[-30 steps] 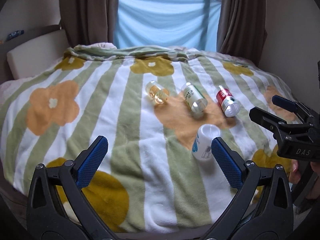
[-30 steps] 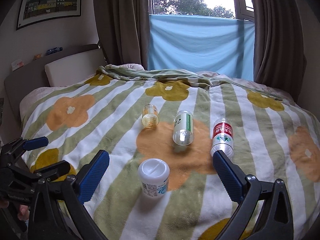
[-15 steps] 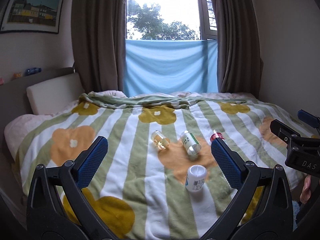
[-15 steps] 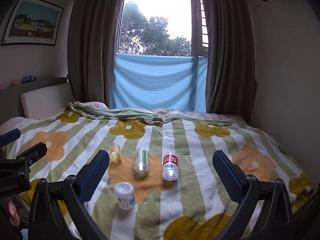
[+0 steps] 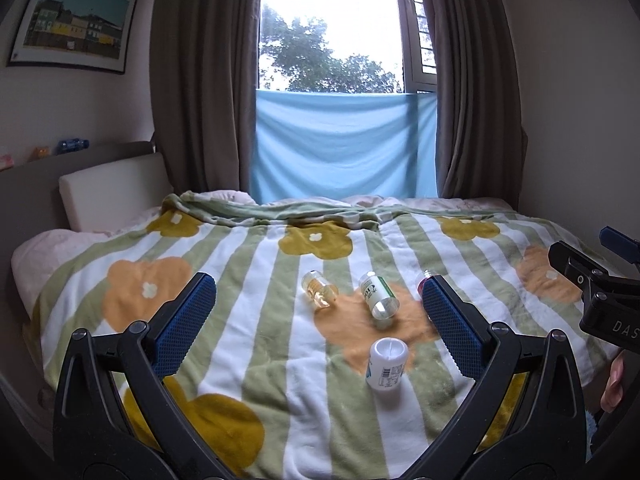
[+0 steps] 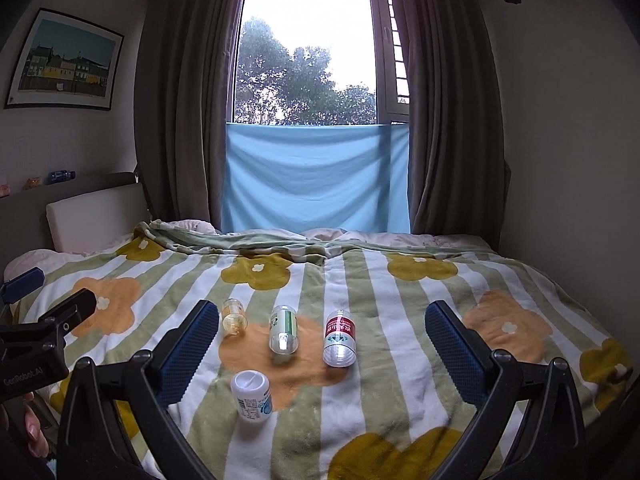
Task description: Flip cup upside down
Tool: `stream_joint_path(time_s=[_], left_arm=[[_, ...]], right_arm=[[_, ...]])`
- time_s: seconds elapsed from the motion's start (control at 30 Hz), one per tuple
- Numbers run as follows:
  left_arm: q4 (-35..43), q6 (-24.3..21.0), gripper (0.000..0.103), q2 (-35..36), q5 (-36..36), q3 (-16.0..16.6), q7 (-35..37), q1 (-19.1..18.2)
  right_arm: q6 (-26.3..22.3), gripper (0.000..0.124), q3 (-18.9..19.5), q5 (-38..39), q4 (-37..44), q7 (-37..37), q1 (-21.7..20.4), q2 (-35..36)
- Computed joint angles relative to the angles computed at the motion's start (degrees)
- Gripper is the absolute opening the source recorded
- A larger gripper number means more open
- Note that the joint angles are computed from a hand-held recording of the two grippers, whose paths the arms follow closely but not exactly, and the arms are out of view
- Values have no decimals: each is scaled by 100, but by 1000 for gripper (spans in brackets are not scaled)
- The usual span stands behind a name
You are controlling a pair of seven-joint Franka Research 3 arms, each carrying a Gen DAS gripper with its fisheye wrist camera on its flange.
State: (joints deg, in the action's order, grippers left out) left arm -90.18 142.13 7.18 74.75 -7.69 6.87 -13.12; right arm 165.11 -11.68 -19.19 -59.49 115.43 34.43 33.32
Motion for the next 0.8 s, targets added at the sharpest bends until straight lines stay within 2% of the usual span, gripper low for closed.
stream_joint_path(time_s=[0.17, 0.8], left_arm=[[-17, -61, 103, -32, 98, 1, -119, -9], [-41, -111, 103, -81, 305, -33, -374, 25]], right_arm=[[-18, 103, -238, -248, -55, 239, 141, -44], [36, 103, -71, -233, -116, 243, 22, -110]])
